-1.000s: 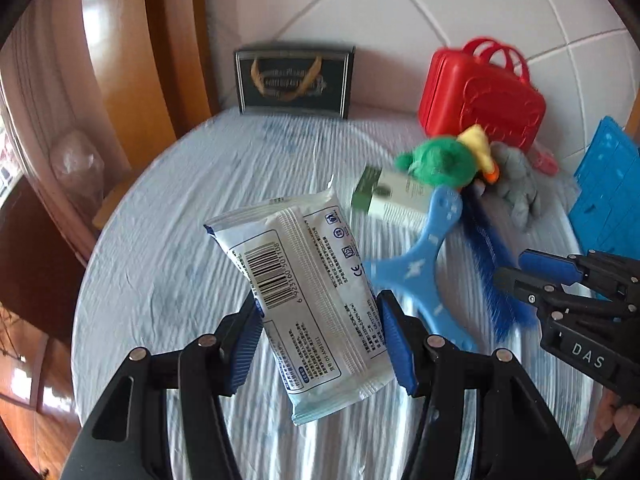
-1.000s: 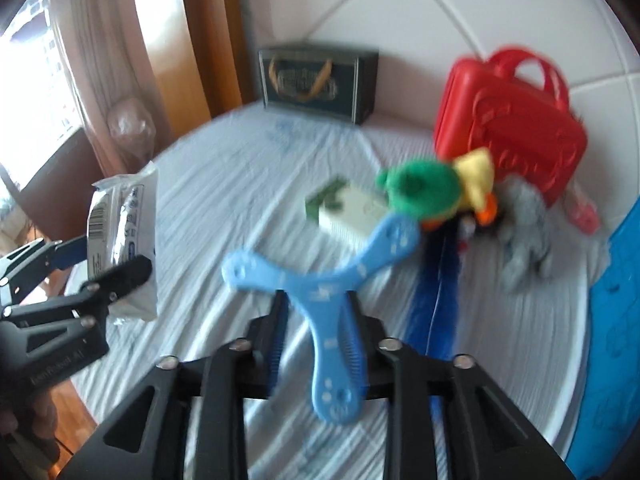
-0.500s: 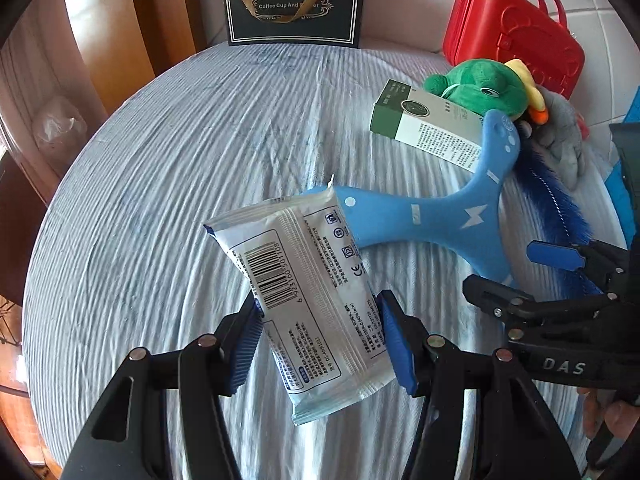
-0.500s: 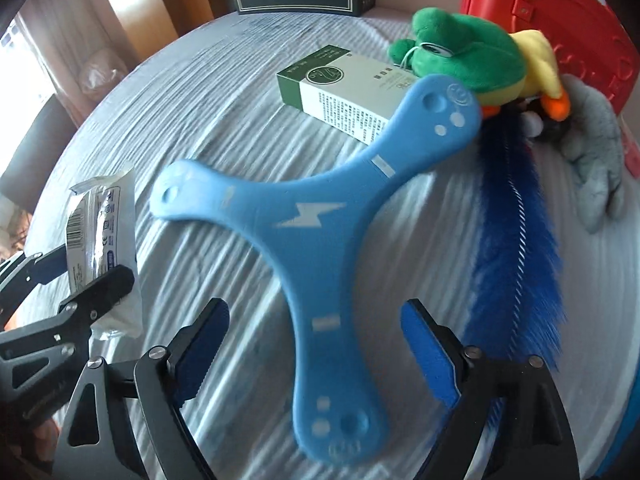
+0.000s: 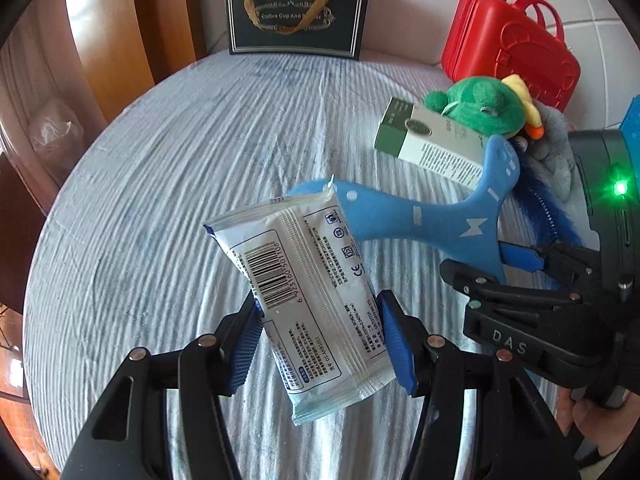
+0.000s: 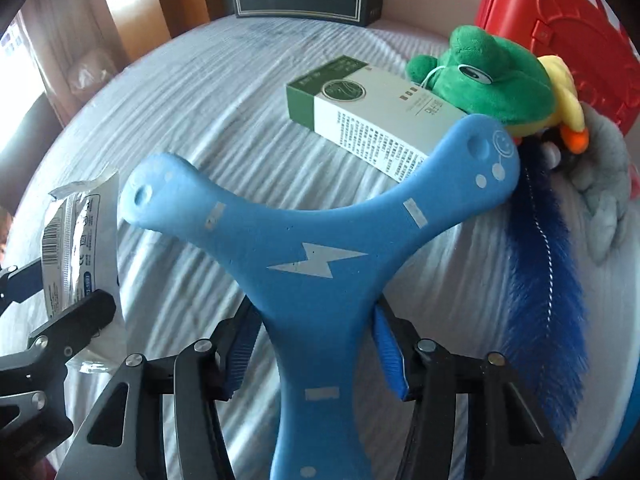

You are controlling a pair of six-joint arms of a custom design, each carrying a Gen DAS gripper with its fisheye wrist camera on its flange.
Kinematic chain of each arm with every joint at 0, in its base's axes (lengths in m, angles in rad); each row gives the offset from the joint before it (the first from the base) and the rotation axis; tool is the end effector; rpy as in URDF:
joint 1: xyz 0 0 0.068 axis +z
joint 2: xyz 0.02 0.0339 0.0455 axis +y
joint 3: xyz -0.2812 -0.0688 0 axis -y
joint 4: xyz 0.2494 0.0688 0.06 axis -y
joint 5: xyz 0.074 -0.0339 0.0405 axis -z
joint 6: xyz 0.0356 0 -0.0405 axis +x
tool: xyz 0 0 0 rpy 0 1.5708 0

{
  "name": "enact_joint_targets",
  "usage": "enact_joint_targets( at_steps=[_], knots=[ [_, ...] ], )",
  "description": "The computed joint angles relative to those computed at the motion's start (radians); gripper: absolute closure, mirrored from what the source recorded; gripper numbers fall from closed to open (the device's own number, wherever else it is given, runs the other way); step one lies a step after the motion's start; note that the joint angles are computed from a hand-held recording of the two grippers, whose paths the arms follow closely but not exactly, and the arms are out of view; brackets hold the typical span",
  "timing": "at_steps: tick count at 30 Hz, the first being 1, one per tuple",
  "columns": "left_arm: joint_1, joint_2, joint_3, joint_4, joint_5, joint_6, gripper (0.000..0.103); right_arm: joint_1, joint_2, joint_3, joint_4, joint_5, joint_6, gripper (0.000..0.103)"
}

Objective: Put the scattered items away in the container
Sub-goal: 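Lift and carry the wipe pack and boomerang over the blue crate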

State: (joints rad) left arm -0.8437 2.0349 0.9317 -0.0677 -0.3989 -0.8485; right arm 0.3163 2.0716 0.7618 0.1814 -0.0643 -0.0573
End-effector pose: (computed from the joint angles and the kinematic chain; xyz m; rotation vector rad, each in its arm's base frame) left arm 0.2453 -0.2549 0.0710 -0.1120 2.5827 -0.0458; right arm 0.3074 0.1030 0.0357 -0.5219 2.6557 0.1649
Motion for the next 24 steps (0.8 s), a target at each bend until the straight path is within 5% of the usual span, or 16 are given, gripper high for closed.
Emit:
enact_joint_targets(
  at_steps=[5,12,18,24],
  knots=[
    [-0.043,-0.130,-0.024,-0.075,-0.074,-0.029,0.047,-0.008,-0.249,-0.145,-0.009,0.000,-0.024,0.050],
    [-0.168,-0.284,0.043,-0.276,-0.219,-0.114,0.047,-0.021,-0.663,-0.249,-0.190,-0.008,-0.052,0.051],
    [-0.342,-0.261,0.280,-0.565,-0.389,-0.259,0.047,-0.148,-0.981,-0.219,-0.434,-0.061,-0.149,0.051],
    [-0.477,-0.099,0.614,-0.872,-0.487,-0.418,0.047,-0.496,-1.165,-0.135,-0.655,-0.298,-0.411,0.051]
  ],
)
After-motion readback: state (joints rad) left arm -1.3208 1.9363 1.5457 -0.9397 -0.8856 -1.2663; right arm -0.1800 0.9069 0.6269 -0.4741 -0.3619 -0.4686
